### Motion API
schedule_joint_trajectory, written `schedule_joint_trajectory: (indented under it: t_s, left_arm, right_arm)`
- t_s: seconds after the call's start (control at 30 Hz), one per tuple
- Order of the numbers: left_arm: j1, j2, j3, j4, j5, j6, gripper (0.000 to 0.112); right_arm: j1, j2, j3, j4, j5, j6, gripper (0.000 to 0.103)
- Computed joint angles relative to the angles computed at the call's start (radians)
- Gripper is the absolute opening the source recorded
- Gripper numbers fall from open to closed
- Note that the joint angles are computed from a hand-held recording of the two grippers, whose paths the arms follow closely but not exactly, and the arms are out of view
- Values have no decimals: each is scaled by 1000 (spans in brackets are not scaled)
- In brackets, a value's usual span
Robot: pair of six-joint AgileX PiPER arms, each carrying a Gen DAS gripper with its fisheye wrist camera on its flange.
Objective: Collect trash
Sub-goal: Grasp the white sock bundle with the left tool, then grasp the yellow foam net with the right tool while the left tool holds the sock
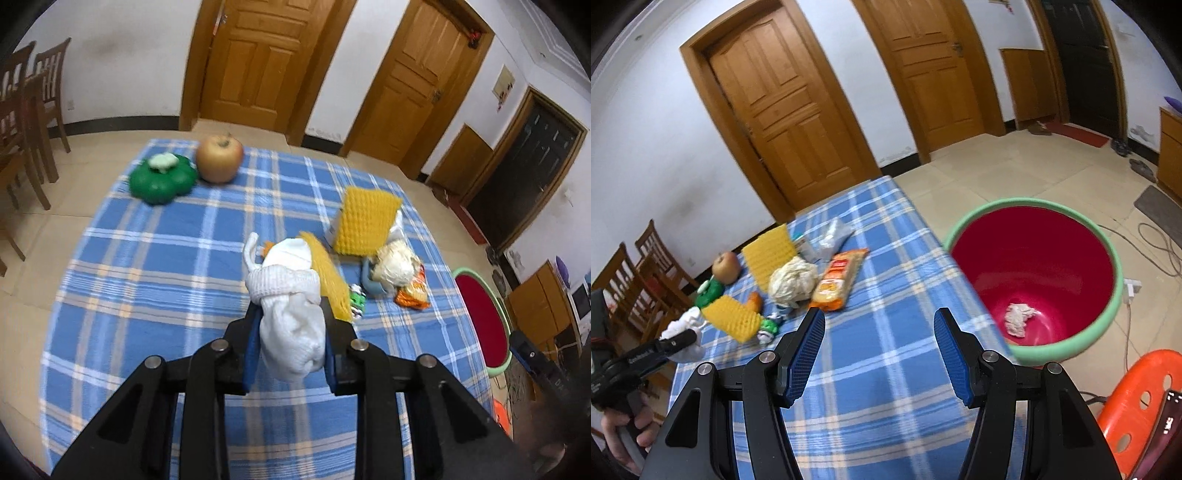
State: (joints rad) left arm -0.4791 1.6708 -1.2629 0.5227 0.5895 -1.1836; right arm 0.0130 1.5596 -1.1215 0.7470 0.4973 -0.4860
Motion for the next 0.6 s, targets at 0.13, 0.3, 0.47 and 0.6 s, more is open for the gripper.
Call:
schedule_joint_trajectory:
  t_s: [0.13,0.3,0.47,0.6]
  left_arm:
    - [4,-42,44,75,27,-76,28]
    - [25,-83,99,112,36,-121,28]
    - [35,-115,155,143,52,-158,28]
    - [52,-125,185,143,55,-167,28]
  right_arm:
    - [45,16,-33,-5,18,7,63]
    - [124,48,-96,-26,40,22,63]
    - [212,124,-188,-60,69,48,63]
    - [266,199,-266,-49,107,42,63]
